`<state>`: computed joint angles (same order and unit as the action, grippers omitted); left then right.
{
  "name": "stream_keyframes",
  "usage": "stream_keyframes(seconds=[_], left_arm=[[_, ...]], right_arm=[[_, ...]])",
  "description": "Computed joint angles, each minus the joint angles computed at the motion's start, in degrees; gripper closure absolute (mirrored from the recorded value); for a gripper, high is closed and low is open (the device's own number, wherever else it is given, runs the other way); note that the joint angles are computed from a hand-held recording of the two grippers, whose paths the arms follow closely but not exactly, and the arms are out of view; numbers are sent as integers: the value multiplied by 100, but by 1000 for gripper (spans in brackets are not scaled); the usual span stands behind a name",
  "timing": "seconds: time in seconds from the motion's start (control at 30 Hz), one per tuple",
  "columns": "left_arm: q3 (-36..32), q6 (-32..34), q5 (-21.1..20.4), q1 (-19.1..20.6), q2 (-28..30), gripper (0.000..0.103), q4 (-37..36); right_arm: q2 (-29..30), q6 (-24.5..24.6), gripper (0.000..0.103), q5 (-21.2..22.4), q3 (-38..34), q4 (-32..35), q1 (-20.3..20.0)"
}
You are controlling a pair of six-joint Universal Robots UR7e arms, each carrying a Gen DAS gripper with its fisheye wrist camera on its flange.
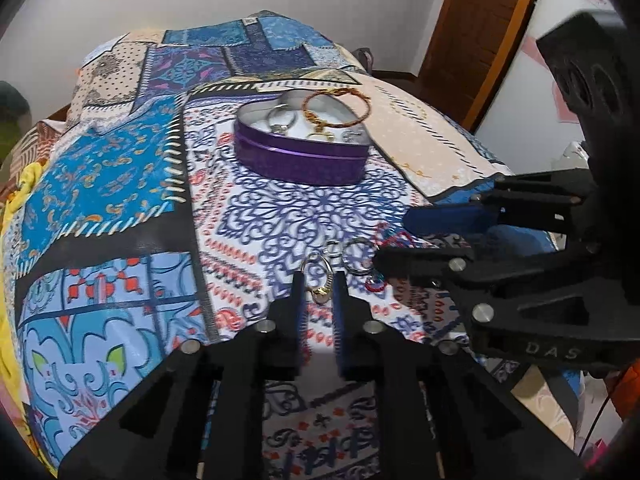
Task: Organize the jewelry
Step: 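Carry the gold earring with the left gripper while the right gripper carries the red earring toward the tin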
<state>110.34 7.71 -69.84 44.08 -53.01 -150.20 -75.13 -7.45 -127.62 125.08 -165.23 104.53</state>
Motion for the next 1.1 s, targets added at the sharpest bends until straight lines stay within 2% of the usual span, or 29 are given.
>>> stream_keyframes(seconds=[0.33, 0.4, 0.53, 0.63, 0.67, 1.1], left_arm=[[35, -103, -27, 130, -147, 95, -19], [55, -106, -11, 121, -166, 95, -35], [85, -181, -6, 113, -221, 95, -60], [116, -222, -34, 99, -286, 95, -75], [132, -222, -20, 86, -305, 95, -91], [195, -155, 14, -107, -561, 95, -322]], right_arm=[[17, -302, 72, 197, 92, -202, -57], [27, -369, 84, 242, 101, -167, -35], [98, -489, 87, 100, 141, -261, 65], [65, -364, 90, 47, 167, -331, 105], [46, -353, 96, 18, 192, -415, 125], [-208, -221, 96, -289, 231, -908, 449]])
